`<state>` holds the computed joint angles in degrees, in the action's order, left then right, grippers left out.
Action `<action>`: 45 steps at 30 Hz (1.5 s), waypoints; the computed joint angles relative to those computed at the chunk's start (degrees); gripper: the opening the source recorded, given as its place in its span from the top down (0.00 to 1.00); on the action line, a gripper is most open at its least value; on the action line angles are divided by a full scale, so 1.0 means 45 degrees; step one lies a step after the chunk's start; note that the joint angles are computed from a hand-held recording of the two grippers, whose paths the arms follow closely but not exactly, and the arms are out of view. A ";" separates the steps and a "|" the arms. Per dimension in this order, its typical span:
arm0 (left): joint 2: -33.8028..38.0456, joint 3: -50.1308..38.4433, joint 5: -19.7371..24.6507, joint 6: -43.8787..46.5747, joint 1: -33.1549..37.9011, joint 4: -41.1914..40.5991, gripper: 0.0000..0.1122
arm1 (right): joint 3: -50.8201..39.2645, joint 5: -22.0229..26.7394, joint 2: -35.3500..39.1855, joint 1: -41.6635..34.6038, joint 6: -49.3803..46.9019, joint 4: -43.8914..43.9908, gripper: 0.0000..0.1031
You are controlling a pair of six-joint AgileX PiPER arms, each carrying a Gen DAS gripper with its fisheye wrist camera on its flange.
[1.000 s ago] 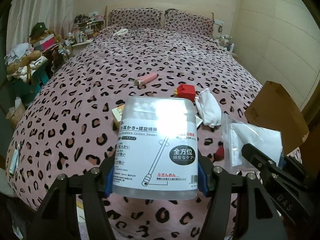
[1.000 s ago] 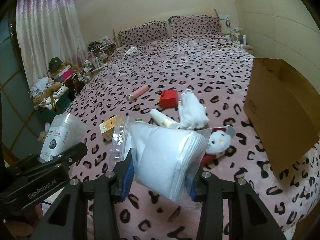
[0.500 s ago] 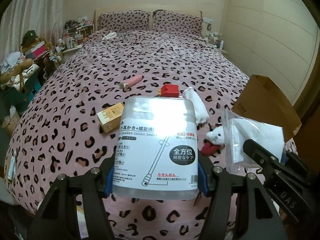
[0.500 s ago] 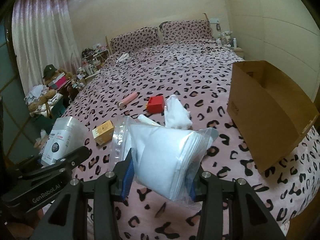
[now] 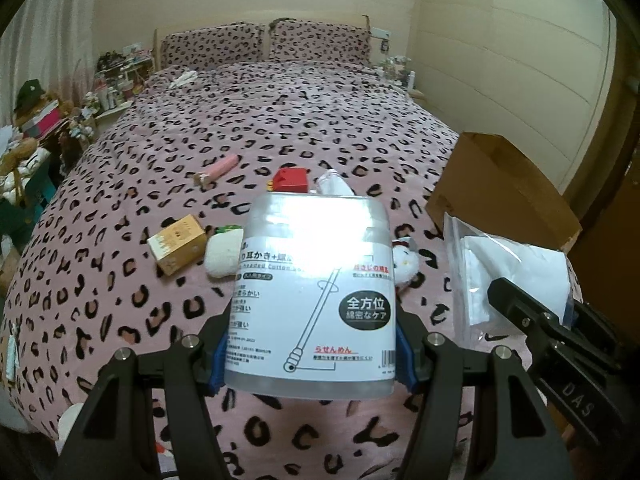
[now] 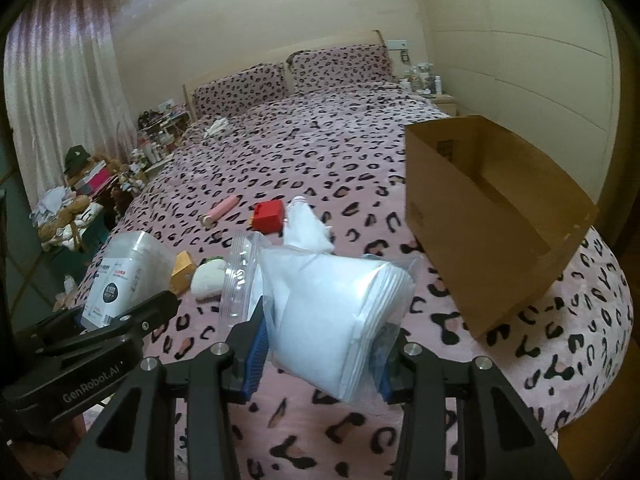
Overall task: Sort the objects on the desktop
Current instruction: 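Lift the swab tub and pad bag and carry both toward the cardboard box, then lower the swab tub and pad bag into the cardboard box with both tools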
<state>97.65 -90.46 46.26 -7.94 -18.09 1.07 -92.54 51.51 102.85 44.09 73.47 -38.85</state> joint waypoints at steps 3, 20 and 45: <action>0.0189 -0.0187 0.0068 0.0118 -0.0216 -0.0060 0.43 | 0.0455 -0.0015 -0.0286 -0.0089 0.0251 -0.0154 0.58; 0.1119 -0.1254 0.0461 0.1048 -0.1053 -0.0582 0.43 | 0.2295 0.0552 -0.1595 -0.0117 0.1456 -0.0932 0.58; 0.2451 -0.3053 0.1112 0.1792 -0.2210 -0.1190 0.43 | 0.3853 0.1178 -0.2827 -0.0684 0.1918 -0.1142 0.58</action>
